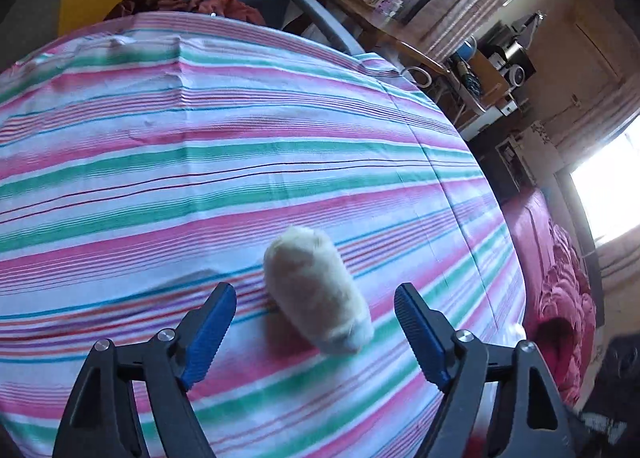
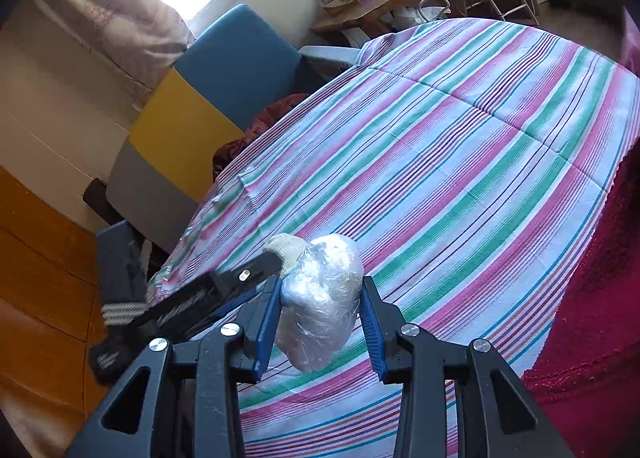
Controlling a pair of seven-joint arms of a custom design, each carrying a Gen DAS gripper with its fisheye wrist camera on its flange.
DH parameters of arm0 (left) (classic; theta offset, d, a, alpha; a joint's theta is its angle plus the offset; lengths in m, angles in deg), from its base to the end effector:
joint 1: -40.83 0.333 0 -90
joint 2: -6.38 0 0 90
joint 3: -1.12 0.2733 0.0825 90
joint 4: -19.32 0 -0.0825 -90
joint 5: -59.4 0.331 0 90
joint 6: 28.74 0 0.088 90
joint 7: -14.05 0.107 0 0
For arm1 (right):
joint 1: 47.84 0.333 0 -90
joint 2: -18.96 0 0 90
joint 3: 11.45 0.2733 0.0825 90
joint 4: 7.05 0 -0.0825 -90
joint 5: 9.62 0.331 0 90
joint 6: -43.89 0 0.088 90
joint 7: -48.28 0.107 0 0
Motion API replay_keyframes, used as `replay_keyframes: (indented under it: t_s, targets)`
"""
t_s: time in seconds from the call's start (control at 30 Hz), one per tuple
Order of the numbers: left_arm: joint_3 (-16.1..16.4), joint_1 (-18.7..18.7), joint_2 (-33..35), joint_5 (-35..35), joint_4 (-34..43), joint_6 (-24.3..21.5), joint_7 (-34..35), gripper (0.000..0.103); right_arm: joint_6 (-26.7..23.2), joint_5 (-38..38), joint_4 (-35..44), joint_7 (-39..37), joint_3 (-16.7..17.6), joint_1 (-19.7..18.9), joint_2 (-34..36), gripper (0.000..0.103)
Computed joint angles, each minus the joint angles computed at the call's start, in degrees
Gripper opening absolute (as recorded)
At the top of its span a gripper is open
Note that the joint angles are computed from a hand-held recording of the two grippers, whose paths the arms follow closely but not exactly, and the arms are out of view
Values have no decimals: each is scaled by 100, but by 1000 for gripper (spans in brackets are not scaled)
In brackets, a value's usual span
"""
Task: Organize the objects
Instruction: 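Grasp the beige sock with the left gripper while the right holds the bundle, then carry the sock into the tray and open the left gripper while the right holds the bundle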
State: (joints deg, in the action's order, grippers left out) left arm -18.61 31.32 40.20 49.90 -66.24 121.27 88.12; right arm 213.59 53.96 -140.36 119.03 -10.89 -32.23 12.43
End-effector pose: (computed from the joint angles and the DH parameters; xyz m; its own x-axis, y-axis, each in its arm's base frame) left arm 0.6158 -0.2846 0.3931 -0.0958 -0.8881 0.4496 -0.9215 -0.0917 -0.3775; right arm 0.4781 0.0758 0.4335 -0.1598 -0.7868 -0.5961 -0.7280 0.5018 -0.4672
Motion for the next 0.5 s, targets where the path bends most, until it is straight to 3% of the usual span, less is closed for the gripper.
replay_keyframes:
  t_s: [0.1,0.13,0.17,0.23,0.5]
  targets:
    - [244,-293,572,314,736,-385,-378,82,-36,146,29,-163,-15,20,9,39]
    - [330,-368,638,428,749,-339,-456,75,-65,206,28,-237,-26,21,-4,39]
    - [388,-417,530,621,561,-156,-522,69,-72,243,28,-279,-28,20,-7,39]
    - [59,-157,463,324,397,-146,9,54,-87,300,36,-341,-28,16,-3,39]
    - [313,-74,-855,860,-1498,612,-25,51,-257,-46,91,-233,11,-46,54,39]
